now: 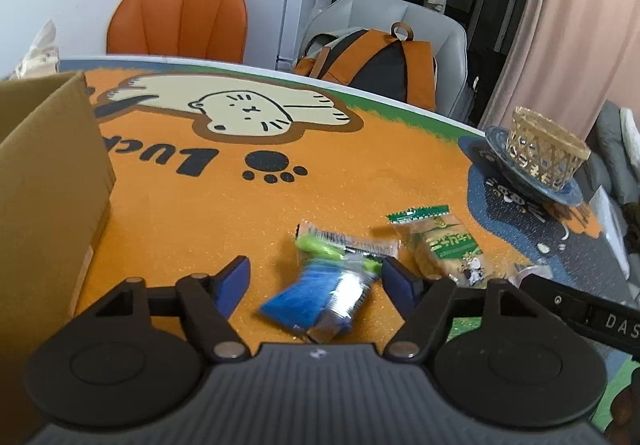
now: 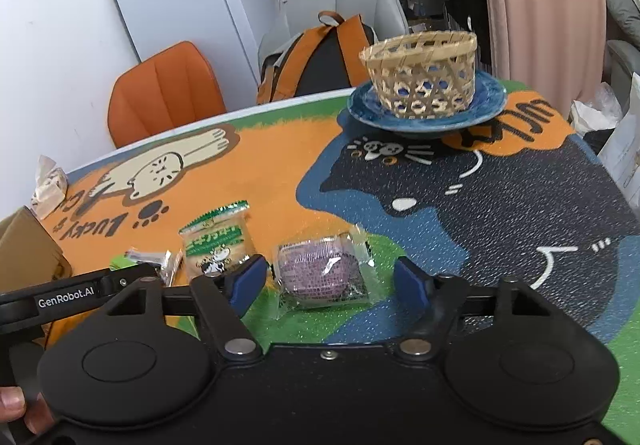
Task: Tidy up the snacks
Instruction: 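Grasp the blue packet with the left tool while the right tool grasps the pink mesh packet, then carry the blue and pink mesh packets over the box and open both tools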
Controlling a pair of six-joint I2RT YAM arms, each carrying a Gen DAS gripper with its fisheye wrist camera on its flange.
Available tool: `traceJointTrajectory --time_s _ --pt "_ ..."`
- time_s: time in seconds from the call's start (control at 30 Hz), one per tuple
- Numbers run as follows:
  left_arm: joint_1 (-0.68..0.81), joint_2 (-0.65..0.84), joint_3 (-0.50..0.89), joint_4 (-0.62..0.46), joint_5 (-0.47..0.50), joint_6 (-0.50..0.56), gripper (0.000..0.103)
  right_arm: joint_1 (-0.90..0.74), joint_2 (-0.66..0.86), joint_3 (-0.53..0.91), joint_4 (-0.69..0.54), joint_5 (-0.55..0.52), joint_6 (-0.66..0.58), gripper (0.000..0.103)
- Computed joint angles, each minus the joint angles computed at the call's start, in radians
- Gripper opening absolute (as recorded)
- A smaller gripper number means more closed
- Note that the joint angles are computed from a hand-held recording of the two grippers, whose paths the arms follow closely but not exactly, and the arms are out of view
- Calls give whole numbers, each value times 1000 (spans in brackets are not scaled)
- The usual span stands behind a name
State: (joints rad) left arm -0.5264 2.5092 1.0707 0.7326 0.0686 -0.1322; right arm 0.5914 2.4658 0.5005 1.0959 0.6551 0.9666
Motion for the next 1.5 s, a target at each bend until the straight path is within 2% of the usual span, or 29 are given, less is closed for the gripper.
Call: traceJointTrajectory --time_s 0.07,0.13,0.2,0.37,0.77,0.9,1.03,1.17,1.23,1.37,1.5 --pt "-4 1 -5 9 -16 12 60 7 -2 8 -22 14 -2 58" --pt "-1 -7 -8 -3 -20 20 42 9 -1 7 -18 14 -1 52" --pt "12 -19 -16 -16 4 17 36 13 -3 0 -17 18 9 45" --pt "33 -50 -79 10 40 12 33 39 -8 -30 8 23 58 37" --pt "67 -208 -308 175 94 12 32 195 -126 -81 -107 167 198 34" --pt "94 -265 -381 231 130 13 32 246 -193 -73 -209 215 232 34" --pt "127 -301 -421 255 173 5 32 311 -273 -52 -378 277 301 34" --pt "147 -343 -450 247 191 10 32 383 -339 -45 -537 342 417 34" --pt "161 -374 -485 276 201 10 32 420 -371 -40 -620 368 469 34" --pt "199 -427 -539 306 227 -3 32 467 -433 -9 -801 406 543 34" --pt "231 -475 -572 308 247 1 32 509 -477 19 -926 447 591 34"
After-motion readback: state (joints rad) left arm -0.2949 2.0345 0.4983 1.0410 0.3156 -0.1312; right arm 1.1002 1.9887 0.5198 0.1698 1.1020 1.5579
